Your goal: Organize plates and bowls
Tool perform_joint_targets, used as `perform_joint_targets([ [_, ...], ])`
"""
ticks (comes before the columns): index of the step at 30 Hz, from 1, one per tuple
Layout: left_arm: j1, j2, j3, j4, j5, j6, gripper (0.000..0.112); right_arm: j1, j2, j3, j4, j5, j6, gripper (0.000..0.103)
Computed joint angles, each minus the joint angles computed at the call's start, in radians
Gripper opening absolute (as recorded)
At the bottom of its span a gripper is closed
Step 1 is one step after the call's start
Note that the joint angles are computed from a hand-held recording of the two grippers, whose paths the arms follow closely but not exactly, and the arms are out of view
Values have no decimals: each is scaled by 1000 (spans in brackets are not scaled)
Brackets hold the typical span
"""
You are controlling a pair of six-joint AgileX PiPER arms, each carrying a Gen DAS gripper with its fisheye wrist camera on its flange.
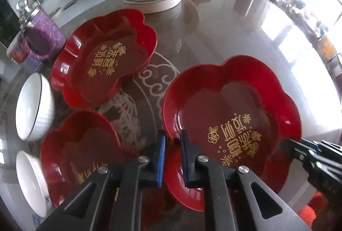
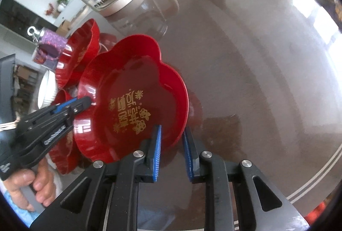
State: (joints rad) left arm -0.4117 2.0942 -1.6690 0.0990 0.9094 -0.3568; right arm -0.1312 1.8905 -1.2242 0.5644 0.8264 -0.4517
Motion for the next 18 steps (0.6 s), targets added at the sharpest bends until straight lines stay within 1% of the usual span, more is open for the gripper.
perform_joint_targets([
  [4,-42,-158,172,-18,-84,-32,12,-76,-69,9,17,67,-87,20],
  [5,-54,-187,204,-20,-94,-49,12,-84,-82,8,11,82,-92,20],
  [6,-79,-237,263,-10,-119,-89,12,-99,-100,7,2,107,-106,20],
  [9,-152,-338,396,41,-174,-204,12,-120,-145,19,-33,145,-143,19],
  [11,-192,-382,460,64,-201,-266,12,-134,-160,31,-55,162,-166,19],
  [14,-263,-405,525,122,-239,-400,12,-134,-151,51,-72,135,-186,19],
  [15,-288,-401,543,162,-246,-467,12,-133,-148,57,-76,127,-188,19],
  [18,-307,-364,557,194,-271,-542,12,-114,-105,63,-68,70,-217,19],
])
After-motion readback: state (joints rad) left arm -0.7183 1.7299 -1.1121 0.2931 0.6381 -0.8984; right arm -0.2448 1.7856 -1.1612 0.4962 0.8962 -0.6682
